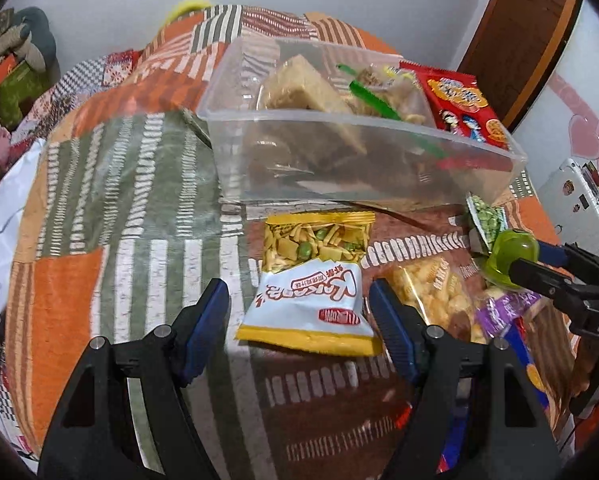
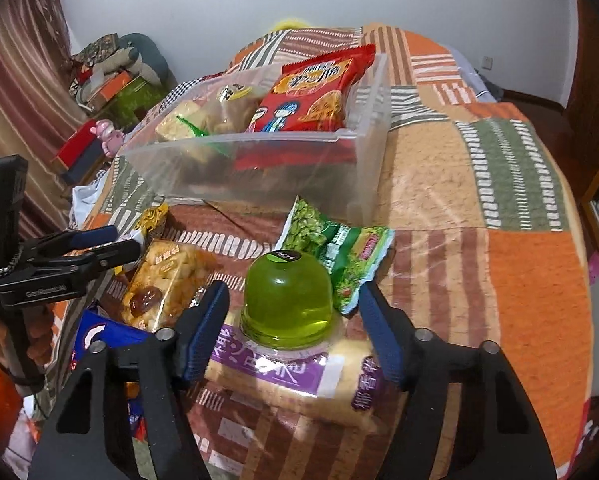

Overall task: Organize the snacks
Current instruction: 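Grasp the white snack packet with the left tool while the right tool reaches the green jelly cup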

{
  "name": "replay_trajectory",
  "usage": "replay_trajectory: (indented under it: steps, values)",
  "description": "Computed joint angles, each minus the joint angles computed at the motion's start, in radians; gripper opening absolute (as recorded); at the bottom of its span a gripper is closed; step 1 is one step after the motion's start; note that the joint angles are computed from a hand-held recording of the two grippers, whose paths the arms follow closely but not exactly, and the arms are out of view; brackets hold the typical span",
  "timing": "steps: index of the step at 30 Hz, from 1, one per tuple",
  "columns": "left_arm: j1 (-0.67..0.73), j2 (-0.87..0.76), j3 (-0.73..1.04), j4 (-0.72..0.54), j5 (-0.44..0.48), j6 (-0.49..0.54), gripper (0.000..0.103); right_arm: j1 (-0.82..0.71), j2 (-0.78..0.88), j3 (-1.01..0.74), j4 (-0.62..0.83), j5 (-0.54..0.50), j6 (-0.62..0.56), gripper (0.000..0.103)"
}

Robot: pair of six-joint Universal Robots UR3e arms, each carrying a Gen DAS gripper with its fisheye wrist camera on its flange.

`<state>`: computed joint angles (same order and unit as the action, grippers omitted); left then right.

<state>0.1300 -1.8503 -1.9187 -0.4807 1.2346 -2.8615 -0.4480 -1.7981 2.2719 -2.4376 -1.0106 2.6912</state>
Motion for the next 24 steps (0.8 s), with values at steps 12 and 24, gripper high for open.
replay_trajectory:
  steps: [12, 24]
  values:
    - [-0.017, -0.073, -0.012, 0.126, 0.018, -0.008, 0.059, -0.001, 0.008, 0.021, -0.017, 0.008, -0.018, 0.048]
    - [0.037, 0.062, -0.100, 0.104, -0.033, 0.020, 0.056, -0.059, -0.119, 0.022, 0.076, 0.058, -0.057, 0.047]
